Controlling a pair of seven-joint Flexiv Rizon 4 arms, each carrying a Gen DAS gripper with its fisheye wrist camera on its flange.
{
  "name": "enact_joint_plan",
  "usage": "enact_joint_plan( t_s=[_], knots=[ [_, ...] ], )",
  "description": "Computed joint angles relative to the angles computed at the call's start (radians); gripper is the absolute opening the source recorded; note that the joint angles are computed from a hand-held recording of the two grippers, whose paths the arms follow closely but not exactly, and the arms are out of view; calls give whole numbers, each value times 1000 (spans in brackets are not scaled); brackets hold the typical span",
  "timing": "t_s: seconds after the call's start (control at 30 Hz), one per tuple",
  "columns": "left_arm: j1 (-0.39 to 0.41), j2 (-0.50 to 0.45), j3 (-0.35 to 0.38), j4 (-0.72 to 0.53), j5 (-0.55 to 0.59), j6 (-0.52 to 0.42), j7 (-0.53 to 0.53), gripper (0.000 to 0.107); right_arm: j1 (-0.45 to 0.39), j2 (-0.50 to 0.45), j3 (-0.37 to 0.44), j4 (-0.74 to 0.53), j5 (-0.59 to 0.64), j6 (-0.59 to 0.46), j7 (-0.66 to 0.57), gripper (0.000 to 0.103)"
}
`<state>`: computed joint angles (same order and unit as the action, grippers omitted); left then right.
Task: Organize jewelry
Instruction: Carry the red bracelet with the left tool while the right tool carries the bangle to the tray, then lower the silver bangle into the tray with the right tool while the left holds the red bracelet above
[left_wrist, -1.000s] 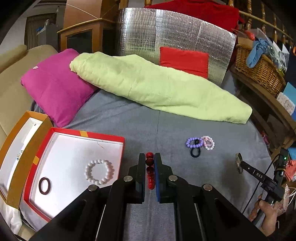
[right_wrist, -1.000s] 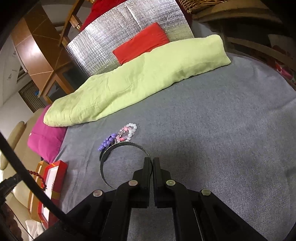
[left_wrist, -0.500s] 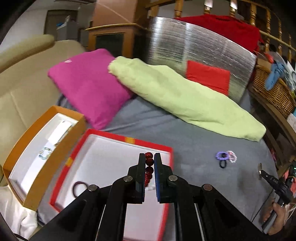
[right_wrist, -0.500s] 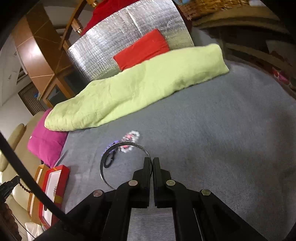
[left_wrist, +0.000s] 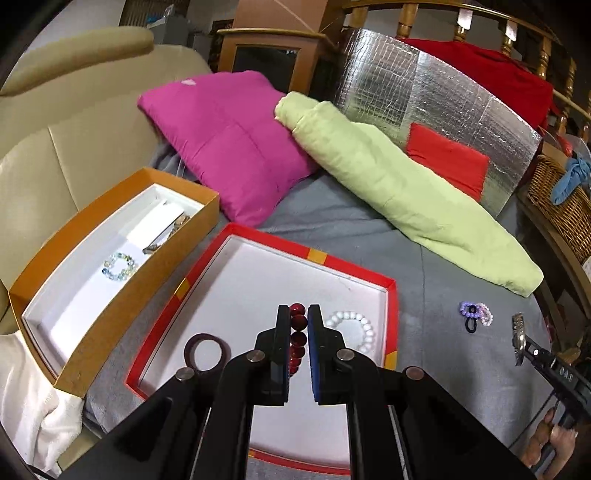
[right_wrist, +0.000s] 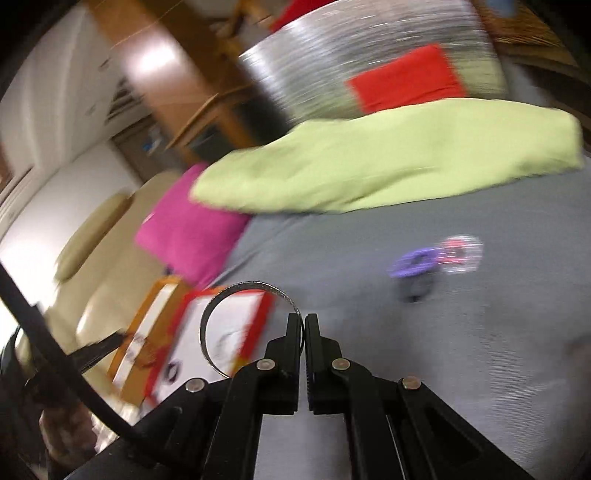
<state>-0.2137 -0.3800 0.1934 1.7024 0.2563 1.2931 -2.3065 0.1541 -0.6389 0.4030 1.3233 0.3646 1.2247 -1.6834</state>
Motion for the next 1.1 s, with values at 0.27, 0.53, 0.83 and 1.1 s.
enact_joint_plan(
  t_s=[0.27,0.53,0.83,1.1],
  knots=[
    [49,-8,-28,38,-73,35,68,9,118,-41,12,-73,-53,-122,-49,3],
    [97,-53,-68,11,-168,50,193,9,227,-86,-61,-111,-154,-209,-39,3],
    [187,-119,-185,-3,-362,84,408,9,287,-137,-105,-147,-261,-251,-18,3],
    [160,-182,-133,-55,-416,20,456,9,313,-165,-121,-162,-311,-270,1,3]
  ],
)
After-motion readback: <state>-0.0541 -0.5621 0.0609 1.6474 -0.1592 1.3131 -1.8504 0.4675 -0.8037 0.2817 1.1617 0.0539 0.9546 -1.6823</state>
